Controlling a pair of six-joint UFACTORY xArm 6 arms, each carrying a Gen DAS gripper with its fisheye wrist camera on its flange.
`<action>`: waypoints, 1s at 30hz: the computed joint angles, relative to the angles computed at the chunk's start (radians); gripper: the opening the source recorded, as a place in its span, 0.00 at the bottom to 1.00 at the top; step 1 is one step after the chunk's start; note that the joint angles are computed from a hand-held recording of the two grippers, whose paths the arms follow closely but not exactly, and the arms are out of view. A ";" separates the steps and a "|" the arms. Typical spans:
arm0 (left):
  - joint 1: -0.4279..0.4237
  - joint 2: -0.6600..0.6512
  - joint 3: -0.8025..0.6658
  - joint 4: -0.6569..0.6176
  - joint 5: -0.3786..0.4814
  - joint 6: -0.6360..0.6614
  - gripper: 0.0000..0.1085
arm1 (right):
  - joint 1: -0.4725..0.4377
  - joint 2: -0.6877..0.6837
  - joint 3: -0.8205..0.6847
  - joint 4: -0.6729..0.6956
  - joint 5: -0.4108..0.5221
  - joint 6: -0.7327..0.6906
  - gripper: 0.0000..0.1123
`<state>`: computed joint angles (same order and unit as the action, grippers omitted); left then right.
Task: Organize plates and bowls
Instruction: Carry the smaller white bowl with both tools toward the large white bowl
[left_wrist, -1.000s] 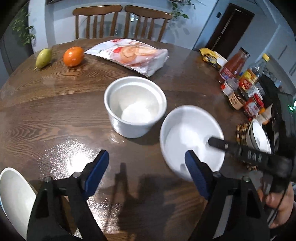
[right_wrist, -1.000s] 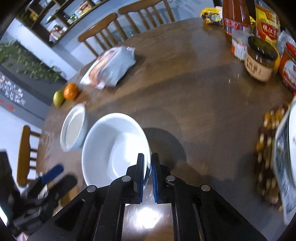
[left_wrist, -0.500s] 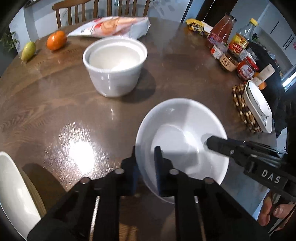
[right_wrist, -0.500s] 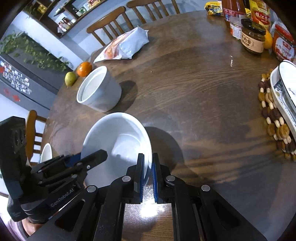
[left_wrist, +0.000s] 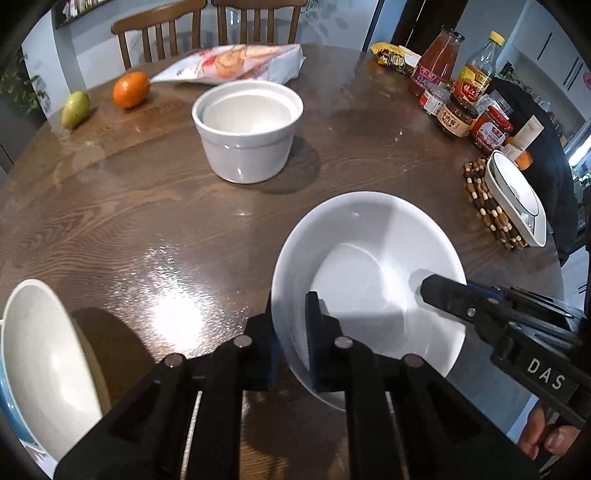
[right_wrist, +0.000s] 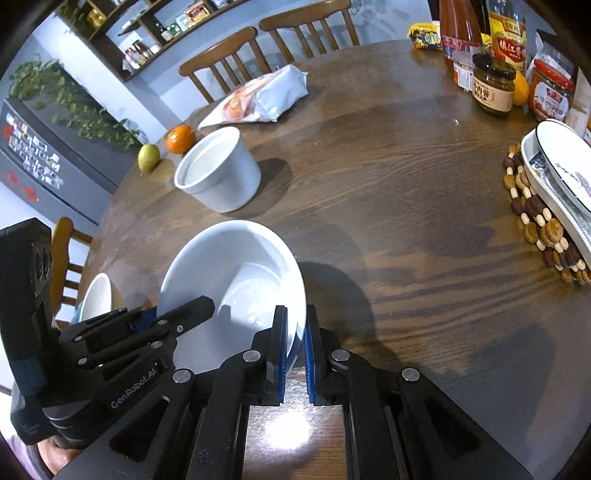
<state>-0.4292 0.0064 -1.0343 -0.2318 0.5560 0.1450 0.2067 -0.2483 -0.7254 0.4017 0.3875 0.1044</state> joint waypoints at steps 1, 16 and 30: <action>0.000 -0.011 0.010 0.004 -0.009 0.000 0.09 | 0.004 -0.007 0.006 -0.009 -0.004 0.010 0.08; 0.008 -0.132 0.116 0.041 -0.092 -0.002 0.09 | 0.064 -0.109 0.068 -0.210 -0.063 0.190 0.08; 0.064 -0.226 0.186 -0.012 -0.134 0.083 0.09 | 0.127 -0.106 0.008 -0.448 -0.037 0.394 0.08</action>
<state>-0.3649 -0.2199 -0.8479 -0.2439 0.4217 0.2279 0.3338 -0.3544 -0.7177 -0.0467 0.3503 0.4980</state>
